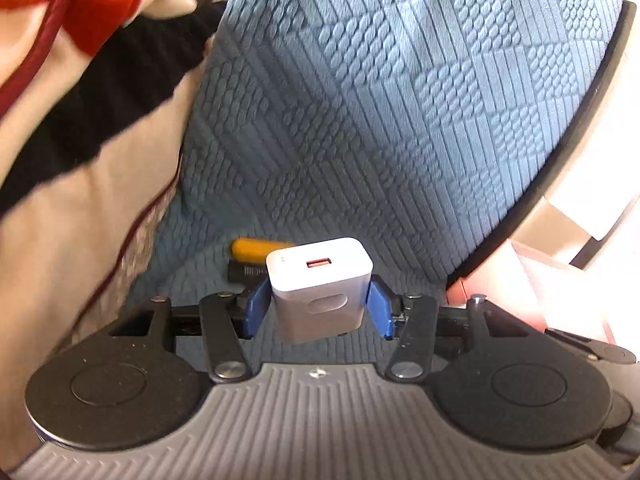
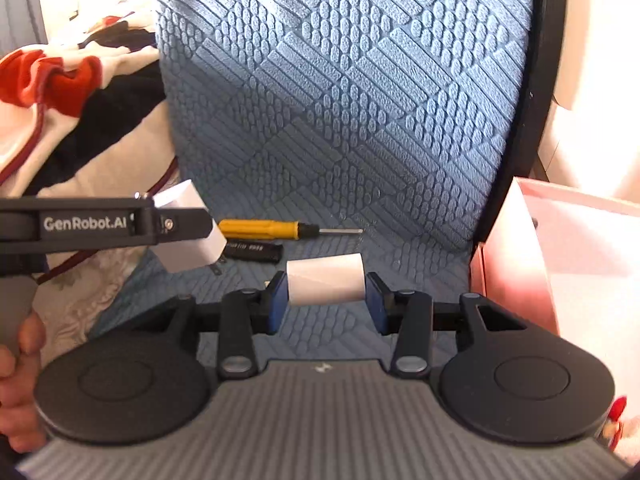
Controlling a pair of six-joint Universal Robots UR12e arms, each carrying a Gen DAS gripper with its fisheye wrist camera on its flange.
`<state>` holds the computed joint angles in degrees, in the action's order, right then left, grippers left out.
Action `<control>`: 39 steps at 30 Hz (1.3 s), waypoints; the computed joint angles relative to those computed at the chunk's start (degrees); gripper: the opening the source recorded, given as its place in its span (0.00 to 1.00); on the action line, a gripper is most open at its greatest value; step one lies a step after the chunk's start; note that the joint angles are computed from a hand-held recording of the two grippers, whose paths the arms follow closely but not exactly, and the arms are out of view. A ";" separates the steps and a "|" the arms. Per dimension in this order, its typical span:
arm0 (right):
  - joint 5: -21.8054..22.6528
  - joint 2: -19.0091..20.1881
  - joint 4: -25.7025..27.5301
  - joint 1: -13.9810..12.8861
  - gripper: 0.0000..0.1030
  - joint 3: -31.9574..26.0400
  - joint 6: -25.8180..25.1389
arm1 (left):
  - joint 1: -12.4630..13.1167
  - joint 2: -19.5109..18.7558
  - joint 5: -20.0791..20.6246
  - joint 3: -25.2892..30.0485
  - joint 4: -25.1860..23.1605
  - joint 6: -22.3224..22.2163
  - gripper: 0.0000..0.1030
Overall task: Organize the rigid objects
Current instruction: 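Lift both chargers and carry them toward the pink box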
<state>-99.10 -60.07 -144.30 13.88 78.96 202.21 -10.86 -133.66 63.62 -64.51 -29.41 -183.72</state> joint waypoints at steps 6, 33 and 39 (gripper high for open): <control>-1.07 -1.78 0.66 0.38 0.44 2.22 1.55 | 0.09 2.39 0.31 -3.51 -0.55 1.92 0.57; -4.10 -8.77 3.98 2.86 0.43 9.42 5.90 | 0.30 10.91 -0.19 -15.02 1.88 4.33 0.57; -3.44 -10.34 3.73 2.76 0.43 10.55 8.42 | 0.09 12.28 -0.84 -16.52 2.48 4.43 0.57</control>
